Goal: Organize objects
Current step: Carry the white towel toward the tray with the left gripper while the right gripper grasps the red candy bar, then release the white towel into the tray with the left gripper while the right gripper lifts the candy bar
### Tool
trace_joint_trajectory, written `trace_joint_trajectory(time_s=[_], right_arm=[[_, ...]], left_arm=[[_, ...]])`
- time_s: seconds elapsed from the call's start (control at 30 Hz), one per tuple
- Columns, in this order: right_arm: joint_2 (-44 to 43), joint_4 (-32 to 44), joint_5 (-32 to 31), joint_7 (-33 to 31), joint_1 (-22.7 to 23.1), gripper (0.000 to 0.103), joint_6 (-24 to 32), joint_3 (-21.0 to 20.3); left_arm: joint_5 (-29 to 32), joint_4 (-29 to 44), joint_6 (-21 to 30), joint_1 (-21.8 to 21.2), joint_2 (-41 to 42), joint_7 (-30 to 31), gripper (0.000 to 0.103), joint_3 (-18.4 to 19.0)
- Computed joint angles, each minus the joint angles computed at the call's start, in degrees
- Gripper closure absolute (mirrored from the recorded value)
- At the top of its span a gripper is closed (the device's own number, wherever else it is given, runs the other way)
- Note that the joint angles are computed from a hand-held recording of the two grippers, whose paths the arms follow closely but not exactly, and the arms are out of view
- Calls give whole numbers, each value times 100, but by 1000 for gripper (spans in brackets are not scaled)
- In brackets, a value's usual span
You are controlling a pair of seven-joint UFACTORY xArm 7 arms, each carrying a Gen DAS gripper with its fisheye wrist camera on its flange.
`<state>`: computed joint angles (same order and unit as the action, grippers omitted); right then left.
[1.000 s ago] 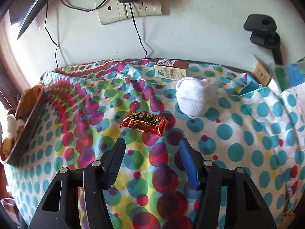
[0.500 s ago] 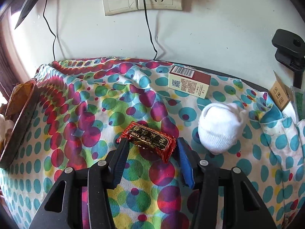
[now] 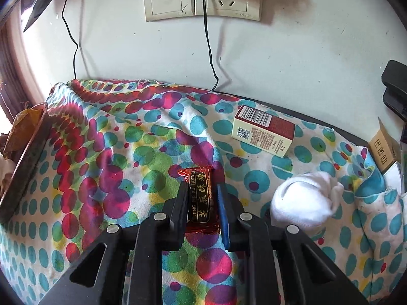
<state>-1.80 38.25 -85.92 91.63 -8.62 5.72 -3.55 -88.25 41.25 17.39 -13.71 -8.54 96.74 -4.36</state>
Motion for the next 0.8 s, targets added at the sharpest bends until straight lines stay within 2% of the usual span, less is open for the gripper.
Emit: trace_joint_trajectory(time_s=[0.07,0.13,0.3,0.53,0.7,0.8], right_arm=[[-140,-82,-132,108,48,84,218,60],[-221,-134,-355,367,47,84,186,59],[-439,-334,-160,378,75,84,517,116],[-794,-683,-401,778,21,84,388,126],[-1083,-876,-988,1566,53,84,143,-11],[-1150,-909,-1135,1848,163,84,60,-104]], left_arm=[[-88,18,-41,-5,10,26,65,-8],[-54,41,-52,12,41,-52,65,-10],[-146,64,-257,43,36,-13,65,-16],[-76,210,-461,188,34,-92,65,78],[24,265,-613,244,15,-201,65,110],[-16,319,-769,229,70,-141,65,103]])
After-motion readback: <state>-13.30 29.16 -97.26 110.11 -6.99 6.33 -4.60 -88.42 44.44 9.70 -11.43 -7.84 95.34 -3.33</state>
